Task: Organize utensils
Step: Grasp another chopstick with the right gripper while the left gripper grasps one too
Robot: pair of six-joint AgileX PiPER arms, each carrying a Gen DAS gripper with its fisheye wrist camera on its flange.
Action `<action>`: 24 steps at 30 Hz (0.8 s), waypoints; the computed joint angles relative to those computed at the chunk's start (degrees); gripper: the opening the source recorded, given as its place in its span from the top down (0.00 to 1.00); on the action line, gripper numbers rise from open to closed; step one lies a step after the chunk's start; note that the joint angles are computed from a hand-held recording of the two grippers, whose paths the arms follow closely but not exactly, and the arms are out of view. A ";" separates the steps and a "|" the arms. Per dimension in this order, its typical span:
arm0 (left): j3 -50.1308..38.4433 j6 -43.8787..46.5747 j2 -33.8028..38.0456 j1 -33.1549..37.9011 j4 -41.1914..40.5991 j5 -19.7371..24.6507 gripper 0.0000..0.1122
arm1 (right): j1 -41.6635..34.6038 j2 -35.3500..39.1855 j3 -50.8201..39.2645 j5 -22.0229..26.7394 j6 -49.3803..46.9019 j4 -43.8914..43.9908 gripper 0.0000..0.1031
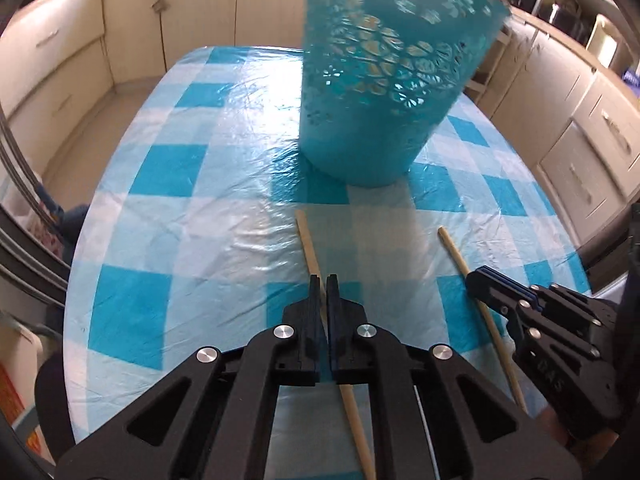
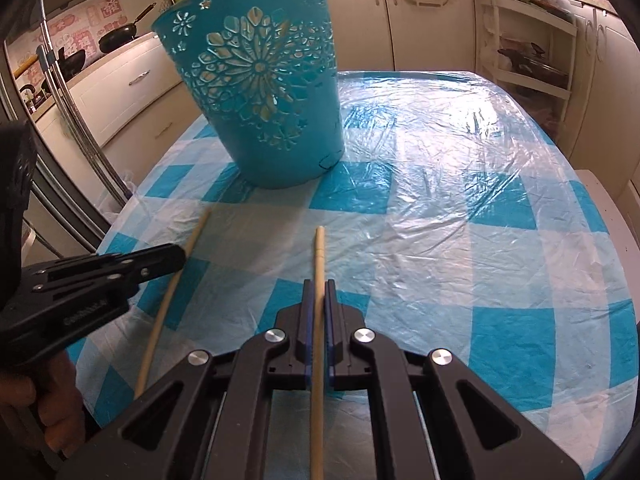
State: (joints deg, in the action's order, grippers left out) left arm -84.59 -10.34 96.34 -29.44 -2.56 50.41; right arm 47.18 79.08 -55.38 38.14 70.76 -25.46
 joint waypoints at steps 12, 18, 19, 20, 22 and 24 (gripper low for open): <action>-6.05 -1.29 4.51 -0.71 2.29 3.03 0.74 | -0.29 3.34 -3.81 2.64 -4.86 -0.41 0.87; -7.68 -0.95 6.38 -2.52 4.14 2.75 0.74 | -1.33 2.95 -3.03 3.33 -0.90 -2.12 0.94; -7.47 -0.14 6.38 -2.83 4.03 2.39 0.76 | -1.90 2.50 -2.45 2.91 -0.18 -1.89 0.94; -7.44 0.86 6.54 -2.97 3.61 2.22 0.81 | -2.31 2.18 -2.03 2.46 -0.05 -1.52 0.94; -7.40 4.22 6.72 -3.08 1.97 1.93 0.86 | -2.77 2.02 -1.93 2.14 -0.79 -0.74 0.94; -7.78 5.92 6.88 -3.05 1.48 2.34 0.87 | -3.06 2.08 -2.20 2.26 -2.35 -0.02 0.94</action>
State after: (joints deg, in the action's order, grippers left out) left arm -92.37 -4.42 103.21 -32.49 -1.08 52.76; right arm 44.12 81.16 -57.59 40.40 68.40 -25.48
